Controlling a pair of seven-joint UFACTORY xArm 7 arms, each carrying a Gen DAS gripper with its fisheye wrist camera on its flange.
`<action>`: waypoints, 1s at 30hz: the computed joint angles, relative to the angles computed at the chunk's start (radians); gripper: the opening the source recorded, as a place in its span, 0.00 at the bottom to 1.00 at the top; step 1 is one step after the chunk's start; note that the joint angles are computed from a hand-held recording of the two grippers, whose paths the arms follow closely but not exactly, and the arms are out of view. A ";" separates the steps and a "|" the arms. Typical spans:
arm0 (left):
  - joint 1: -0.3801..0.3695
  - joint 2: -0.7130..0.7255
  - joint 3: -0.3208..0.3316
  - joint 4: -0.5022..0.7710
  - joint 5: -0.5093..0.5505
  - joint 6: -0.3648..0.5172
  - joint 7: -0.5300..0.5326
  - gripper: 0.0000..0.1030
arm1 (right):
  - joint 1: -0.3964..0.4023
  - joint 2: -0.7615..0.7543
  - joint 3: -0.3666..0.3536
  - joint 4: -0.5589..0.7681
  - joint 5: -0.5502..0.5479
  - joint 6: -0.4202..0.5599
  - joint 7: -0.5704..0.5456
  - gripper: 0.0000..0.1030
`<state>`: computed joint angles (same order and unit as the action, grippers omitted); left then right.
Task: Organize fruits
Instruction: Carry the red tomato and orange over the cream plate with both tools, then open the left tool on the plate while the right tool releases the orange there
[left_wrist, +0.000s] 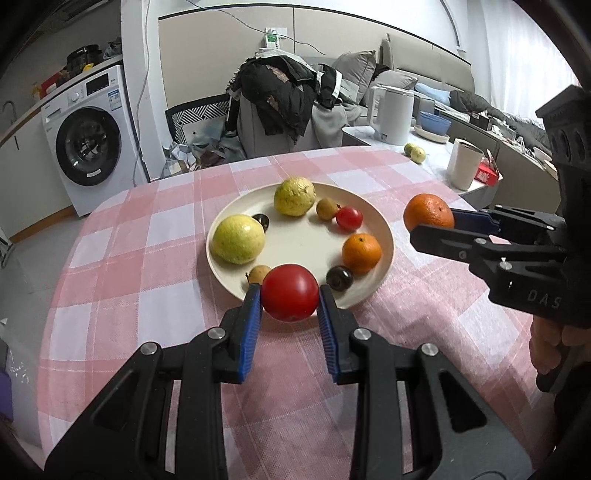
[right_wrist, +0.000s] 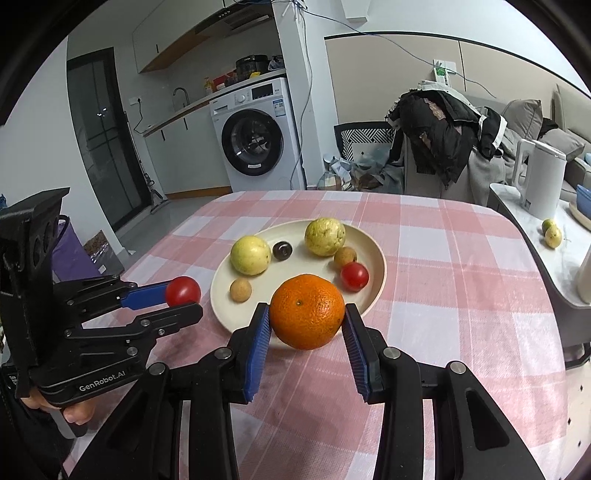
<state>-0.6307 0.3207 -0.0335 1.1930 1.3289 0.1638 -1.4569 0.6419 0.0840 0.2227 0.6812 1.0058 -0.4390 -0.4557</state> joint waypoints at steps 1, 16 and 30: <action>0.002 0.001 0.000 0.003 -0.004 0.000 0.003 0.26 | 0.000 0.002 -0.003 0.007 0.007 0.002 -0.010 0.39; -0.020 0.071 0.057 0.082 -0.139 -0.027 0.119 0.26 | 0.009 0.057 -0.072 0.098 0.016 0.052 -0.054 0.39; -0.058 0.175 0.152 0.162 -0.376 -0.116 0.298 0.26 | 0.232 0.164 -0.338 0.236 0.154 0.185 -0.188 0.39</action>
